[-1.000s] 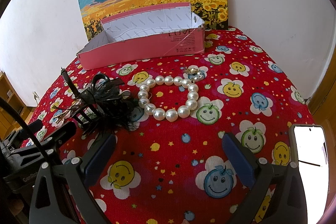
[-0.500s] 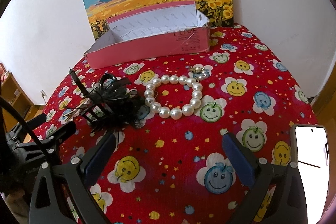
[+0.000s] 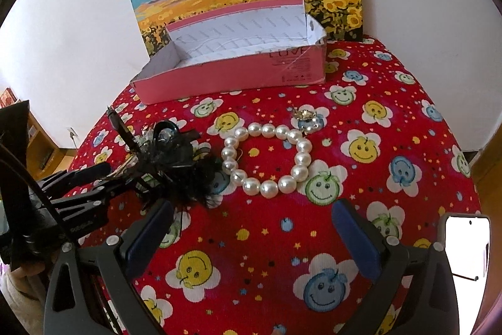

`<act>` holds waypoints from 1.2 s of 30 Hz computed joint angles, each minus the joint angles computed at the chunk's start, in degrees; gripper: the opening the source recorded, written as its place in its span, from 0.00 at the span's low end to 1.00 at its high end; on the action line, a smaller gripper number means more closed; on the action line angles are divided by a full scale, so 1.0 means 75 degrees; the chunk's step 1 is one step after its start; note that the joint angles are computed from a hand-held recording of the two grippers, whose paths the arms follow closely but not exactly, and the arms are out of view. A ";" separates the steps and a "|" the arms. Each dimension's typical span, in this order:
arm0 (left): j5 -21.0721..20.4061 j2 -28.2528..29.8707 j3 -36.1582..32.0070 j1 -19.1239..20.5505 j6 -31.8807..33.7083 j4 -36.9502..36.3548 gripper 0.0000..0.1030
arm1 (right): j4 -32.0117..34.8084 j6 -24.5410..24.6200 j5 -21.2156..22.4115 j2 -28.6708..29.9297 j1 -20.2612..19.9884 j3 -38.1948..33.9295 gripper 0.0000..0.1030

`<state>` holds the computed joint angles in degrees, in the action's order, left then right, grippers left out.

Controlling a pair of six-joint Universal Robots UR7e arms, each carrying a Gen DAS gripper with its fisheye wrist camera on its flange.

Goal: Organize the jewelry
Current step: 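Grasp the gold key charm with the left tool while the right tool grasps the pearl bracelet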

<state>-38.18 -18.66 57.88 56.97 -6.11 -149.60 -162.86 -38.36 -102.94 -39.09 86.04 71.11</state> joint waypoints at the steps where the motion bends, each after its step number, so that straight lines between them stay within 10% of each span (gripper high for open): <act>1: 0.0049 0.0031 -0.0064 -0.0003 -0.0011 0.0094 0.50 | -0.0002 -0.0028 -0.0002 0.0005 0.0004 -0.0014 1.00; 10: -0.0032 -0.0020 0.0008 0.0049 -0.0011 -0.0018 0.55 | 0.0164 0.0103 -0.0031 0.0034 -0.0031 -0.0224 1.00; 16: -0.0205 -0.0012 0.0018 0.0010 0.0341 -0.0145 0.10 | 0.0299 0.0218 -0.0100 0.0041 -0.0015 -0.0297 1.00; 25: -0.0493 -0.0369 0.0645 -0.0039 0.0308 -0.0965 0.10 | 0.0369 0.0259 -0.0204 0.0069 0.0024 -0.0457 1.00; 36: -0.0492 -0.0783 0.1287 -0.0163 0.0423 -0.1980 0.10 | 0.1054 0.0784 -0.1070 0.0547 0.0112 -0.1404 0.61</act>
